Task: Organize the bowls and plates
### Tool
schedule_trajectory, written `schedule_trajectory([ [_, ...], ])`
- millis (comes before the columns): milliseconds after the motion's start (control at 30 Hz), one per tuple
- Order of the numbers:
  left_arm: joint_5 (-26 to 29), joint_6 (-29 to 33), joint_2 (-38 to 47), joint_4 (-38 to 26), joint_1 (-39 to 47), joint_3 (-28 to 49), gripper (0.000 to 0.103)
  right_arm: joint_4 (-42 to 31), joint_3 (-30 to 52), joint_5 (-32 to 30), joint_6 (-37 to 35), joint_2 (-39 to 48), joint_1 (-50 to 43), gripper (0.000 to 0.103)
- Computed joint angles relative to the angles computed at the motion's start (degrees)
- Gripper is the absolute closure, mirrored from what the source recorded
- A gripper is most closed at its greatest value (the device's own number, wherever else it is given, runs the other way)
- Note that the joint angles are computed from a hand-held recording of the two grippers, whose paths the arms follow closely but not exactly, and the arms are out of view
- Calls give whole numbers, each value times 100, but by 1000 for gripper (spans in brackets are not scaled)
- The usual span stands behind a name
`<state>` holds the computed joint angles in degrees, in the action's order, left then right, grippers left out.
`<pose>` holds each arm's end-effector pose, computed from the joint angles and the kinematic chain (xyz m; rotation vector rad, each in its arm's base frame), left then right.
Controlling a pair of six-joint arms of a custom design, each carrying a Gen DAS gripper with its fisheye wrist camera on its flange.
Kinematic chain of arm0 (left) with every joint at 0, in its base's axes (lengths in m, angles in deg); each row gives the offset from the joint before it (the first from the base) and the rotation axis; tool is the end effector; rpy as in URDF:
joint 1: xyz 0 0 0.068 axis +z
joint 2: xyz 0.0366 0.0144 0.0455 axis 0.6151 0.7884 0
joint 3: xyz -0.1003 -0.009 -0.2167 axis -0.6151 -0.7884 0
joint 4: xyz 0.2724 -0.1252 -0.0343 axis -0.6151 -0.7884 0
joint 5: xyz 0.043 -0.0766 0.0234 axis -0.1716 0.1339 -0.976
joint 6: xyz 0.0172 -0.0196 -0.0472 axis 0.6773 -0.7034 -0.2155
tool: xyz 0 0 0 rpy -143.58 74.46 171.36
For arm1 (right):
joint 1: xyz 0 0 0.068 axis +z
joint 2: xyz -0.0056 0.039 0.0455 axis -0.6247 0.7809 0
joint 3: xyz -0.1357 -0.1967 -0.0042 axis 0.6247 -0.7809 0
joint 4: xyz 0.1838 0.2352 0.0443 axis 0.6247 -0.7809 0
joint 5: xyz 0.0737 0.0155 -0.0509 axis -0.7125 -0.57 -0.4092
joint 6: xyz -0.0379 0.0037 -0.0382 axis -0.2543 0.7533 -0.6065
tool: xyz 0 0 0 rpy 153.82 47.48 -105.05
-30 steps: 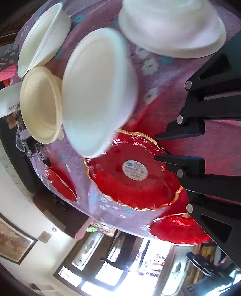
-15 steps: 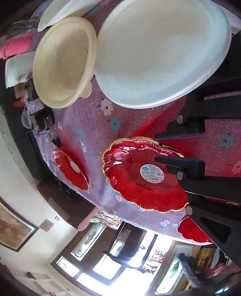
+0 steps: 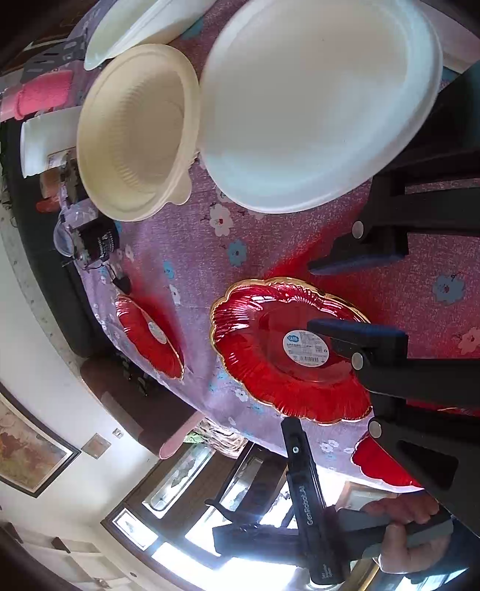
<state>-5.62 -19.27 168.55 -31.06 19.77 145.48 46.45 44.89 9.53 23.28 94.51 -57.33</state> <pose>0.3296 -0.1098 0.0940 -0.1983 2.7616 -0.2704 0.2839 -0.0724 0.0544 -0.0553 2.5220 0.7215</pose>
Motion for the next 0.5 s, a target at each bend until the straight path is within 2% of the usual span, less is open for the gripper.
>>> schedule_trajectory([
  [67,-1,8,164,15,-51,94,63,-56,115,-73,25,215,0,76],
  [200,35,31,448,18,-144,271,77,-134,271,-155,67,499,31,76],
  [233,12,38,453,27,-160,273,77,-157,294,-181,46,543,40,82],
  [300,-28,69,437,49,-200,269,78,-151,265,-178,24,497,53,86],
  [500,-129,57,207,70,-288,176,78,41,13,-155,57,126,14,87],
])
